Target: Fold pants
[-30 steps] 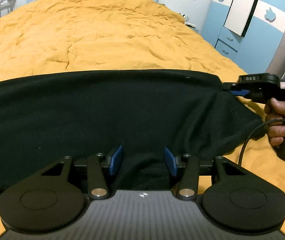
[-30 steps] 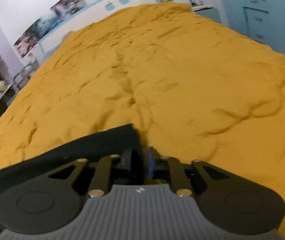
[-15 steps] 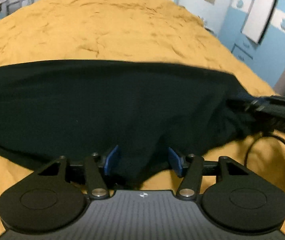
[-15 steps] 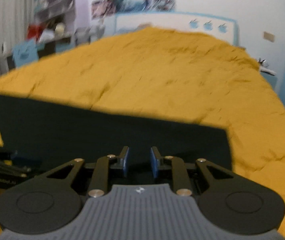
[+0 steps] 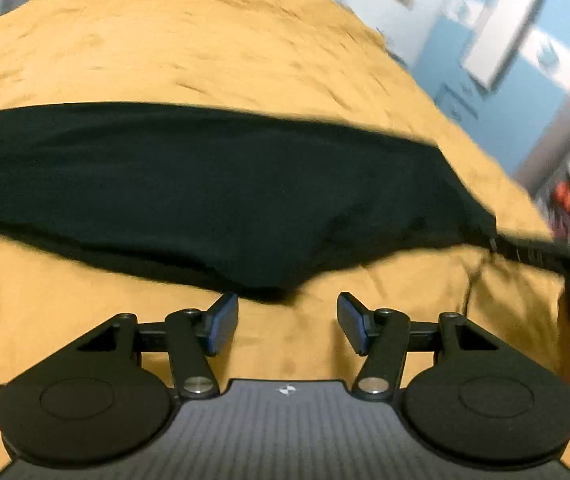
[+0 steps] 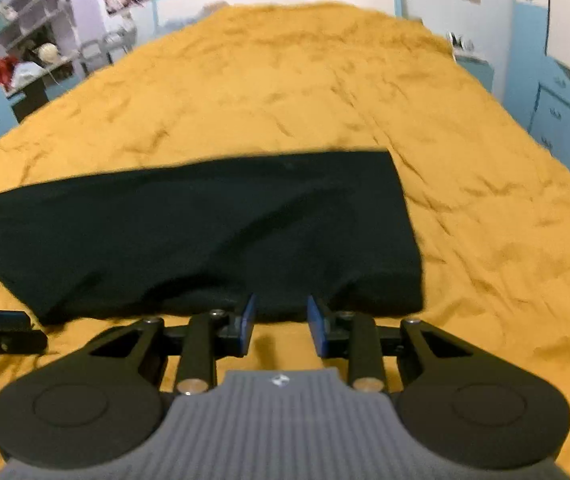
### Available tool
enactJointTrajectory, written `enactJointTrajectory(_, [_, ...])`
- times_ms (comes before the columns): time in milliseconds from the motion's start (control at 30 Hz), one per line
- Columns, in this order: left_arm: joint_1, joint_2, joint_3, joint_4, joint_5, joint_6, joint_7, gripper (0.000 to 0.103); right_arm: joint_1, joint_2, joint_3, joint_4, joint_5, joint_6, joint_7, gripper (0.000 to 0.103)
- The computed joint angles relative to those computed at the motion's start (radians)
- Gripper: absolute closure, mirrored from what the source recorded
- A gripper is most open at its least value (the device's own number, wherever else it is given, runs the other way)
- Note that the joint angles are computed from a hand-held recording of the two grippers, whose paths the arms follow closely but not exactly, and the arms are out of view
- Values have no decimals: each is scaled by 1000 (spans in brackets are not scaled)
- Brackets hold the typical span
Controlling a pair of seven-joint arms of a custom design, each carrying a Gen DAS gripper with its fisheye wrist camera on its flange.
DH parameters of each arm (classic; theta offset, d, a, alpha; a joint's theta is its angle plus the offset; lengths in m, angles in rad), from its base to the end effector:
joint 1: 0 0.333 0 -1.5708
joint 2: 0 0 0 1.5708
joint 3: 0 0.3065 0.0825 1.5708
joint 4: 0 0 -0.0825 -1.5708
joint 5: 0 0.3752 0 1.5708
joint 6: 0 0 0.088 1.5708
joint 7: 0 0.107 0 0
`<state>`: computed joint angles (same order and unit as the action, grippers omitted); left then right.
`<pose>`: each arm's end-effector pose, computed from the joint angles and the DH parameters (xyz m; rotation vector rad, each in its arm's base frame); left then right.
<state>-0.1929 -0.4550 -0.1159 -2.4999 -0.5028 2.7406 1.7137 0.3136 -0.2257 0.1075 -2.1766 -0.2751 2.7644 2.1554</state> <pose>0.4286 -0.1212 0.5162 -1.8767 2.0011 -1.0256 0.4761 0.2307 0.5755 -1.7267 1.6309 -0.5523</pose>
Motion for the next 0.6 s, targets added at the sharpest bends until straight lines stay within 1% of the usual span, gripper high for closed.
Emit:
enactJointTrajectory(67, [40, -57, 32, -41, -17, 30, -30, 36, -8, -22, 21, -28, -30, 38, 48, 75])
enactJointTrajectory(100, [59, -73, 55, -49, -25, 33, -37, 35, -9, -28, 27, -40, -40, 57, 64, 75])
enactJointTrajectory(167, [121, -89, 108, -50, -41, 28, -70, 33, -9, -20, 36, -36, -62, 76, 79, 75])
enactJointTrajectory(200, [164, -81, 141, -35, -50, 6, -97, 33, -11, -10, 44, -25, -80, 83, 87, 75])
enactJointTrajectory(233, [193, -68, 173, -20, -65, -9, -110, 33, -12, 3, 53, -12, -97, 86, 100, 75])
enactJointTrajectory(300, [230, -32, 245, 14, -116, -17, -86, 33, 6, 31, 63, 22, -107, 92, 107, 74])
enactJointTrajectory(333, [268, -4, 263, 38, -124, -20, -93, 33, 12, 50, 68, 43, -116, 96, 115, 74])
enactJointTrajectory(367, [305, 23, 273, 62, -130, -25, -110, 33, 20, 77, 78, 75, -133, 93, 126, 73])
enactJointTrajectory(433, [346, 76, 305, 102, -190, -2, -108, 33, 41, 142, 101, 158, -183, 76, 167, 71])
enactJointTrajectory(467, [358, 106, 323, 123, -239, 17, -105, 32, 58, 177, 103, 201, -196, 70, 179, 71])
enactJointTrajectory(500, [365, 137, 342, 143, -298, 36, -95, 29, 80, 220, 104, 253, -199, 61, 181, 70])
enactJointTrajectory(567, [375, 208, 367, 188, -416, 57, -83, 28, 129, 318, 103, 382, -203, 30, 173, 70])
enactJointTrajectory(600, [385, 253, 376, 218, -464, 54, -82, 29, 156, 373, 102, 458, -209, 11, 162, 70])
